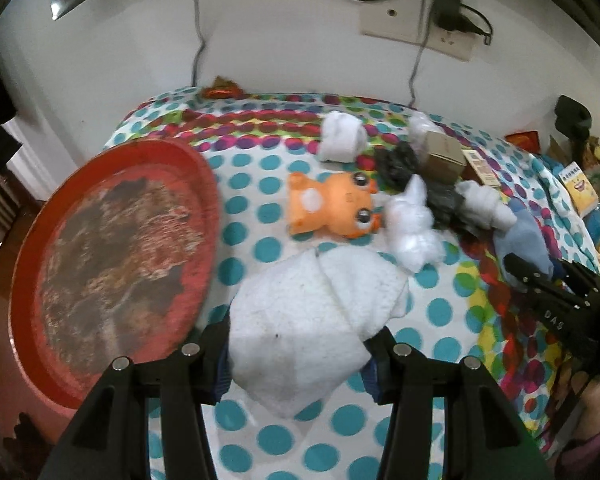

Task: Organize objects
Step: 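Carry the white bundle with the left gripper over the red tray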

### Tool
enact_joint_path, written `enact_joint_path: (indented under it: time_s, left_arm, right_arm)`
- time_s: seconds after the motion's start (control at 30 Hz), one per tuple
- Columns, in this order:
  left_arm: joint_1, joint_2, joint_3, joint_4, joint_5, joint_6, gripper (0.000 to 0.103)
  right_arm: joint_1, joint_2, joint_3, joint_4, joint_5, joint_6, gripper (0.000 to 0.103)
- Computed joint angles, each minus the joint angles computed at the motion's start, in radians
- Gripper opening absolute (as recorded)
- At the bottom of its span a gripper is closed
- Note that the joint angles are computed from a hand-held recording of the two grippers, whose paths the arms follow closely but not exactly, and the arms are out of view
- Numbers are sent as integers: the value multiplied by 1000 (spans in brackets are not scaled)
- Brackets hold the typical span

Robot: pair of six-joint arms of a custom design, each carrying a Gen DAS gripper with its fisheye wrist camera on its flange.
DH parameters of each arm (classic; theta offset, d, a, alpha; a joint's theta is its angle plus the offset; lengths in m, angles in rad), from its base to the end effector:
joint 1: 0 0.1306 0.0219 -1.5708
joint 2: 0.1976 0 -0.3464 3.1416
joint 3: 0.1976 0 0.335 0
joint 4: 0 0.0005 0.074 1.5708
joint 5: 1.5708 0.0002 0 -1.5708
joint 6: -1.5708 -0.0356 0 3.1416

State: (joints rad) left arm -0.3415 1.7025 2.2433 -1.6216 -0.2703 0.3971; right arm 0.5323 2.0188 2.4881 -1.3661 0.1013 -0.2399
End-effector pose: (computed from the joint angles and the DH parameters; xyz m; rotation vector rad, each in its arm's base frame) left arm 0.4477 -0.1496 0.5352 -0.1599 2.5854 0.0946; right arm 0.5167 0.2996 0.4732 -0.3167 2.4526 0.2101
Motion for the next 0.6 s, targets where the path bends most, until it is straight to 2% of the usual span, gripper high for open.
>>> enact_joint_path:
  time_s: [0.17, 0.3, 0.6]
  left_arm:
    - [43, -50, -53, 10, 15, 11, 51]
    - [75, -85, -90, 16, -7, 14, 51]
    - [189, -167, -203, 52, -1, 23, 51]
  right_arm:
    - [-4, 9, 16, -9, 2, 0, 44]
    - [-11, 16, 26, -15, 6, 8, 45]
    - [-16, -23, -32, -2, 15, 16, 50]
